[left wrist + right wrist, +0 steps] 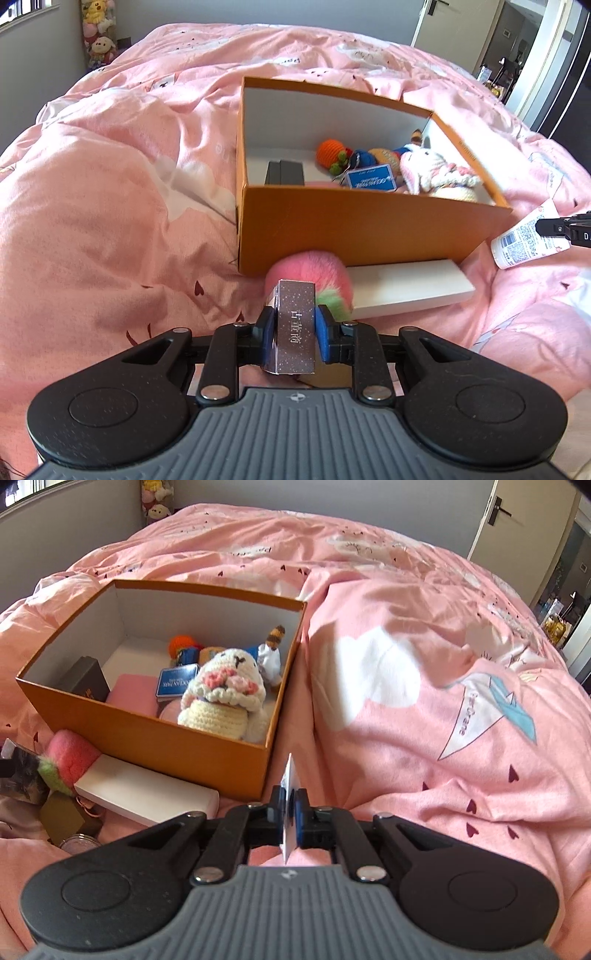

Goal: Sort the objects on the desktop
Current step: 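Carry the brown box and white packet over the orange box with both tools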

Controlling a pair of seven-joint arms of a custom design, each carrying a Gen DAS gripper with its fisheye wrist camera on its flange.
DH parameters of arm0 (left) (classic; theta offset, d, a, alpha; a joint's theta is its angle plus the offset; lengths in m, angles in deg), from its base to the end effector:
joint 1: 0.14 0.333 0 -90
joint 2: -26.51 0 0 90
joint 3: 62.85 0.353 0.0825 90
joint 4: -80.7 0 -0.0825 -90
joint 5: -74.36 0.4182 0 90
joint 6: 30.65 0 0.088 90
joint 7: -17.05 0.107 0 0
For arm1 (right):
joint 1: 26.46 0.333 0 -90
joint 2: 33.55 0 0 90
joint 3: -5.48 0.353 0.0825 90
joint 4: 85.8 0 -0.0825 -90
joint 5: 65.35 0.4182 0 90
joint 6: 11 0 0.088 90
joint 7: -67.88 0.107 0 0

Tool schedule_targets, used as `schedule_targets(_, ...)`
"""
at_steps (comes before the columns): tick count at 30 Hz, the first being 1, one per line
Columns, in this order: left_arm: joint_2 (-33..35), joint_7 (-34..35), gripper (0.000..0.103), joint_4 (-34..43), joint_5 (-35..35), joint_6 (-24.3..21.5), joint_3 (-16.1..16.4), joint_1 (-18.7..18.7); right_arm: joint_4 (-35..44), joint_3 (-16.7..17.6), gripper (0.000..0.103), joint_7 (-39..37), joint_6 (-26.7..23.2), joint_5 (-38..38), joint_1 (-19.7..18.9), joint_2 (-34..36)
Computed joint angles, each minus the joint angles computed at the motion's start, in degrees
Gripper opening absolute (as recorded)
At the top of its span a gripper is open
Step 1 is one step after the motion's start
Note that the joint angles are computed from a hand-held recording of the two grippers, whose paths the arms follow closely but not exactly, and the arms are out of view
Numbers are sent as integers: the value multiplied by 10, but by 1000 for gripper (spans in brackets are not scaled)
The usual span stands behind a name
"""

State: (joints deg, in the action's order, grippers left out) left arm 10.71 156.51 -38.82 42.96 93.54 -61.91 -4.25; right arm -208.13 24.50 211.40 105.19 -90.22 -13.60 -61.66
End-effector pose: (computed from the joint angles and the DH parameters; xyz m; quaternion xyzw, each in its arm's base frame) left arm 0.5284 -0.0487 0.6122 -0.4075 0.8617 -0.2951 0.0656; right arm 0.3853 0.2515 0.6630 -0.5752 0.7494 -0.2900 0.1533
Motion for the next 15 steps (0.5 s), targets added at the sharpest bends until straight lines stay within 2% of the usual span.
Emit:
schedule_targets(7,-15,6,27,23,-40,-21,12,-7,20,8,6,-6,33,-20,-6,-20)
schedule_targets(15,-13,19,26,60,-90,-33,13,-19,41,10,6,-31,121,-13,-21,-18)
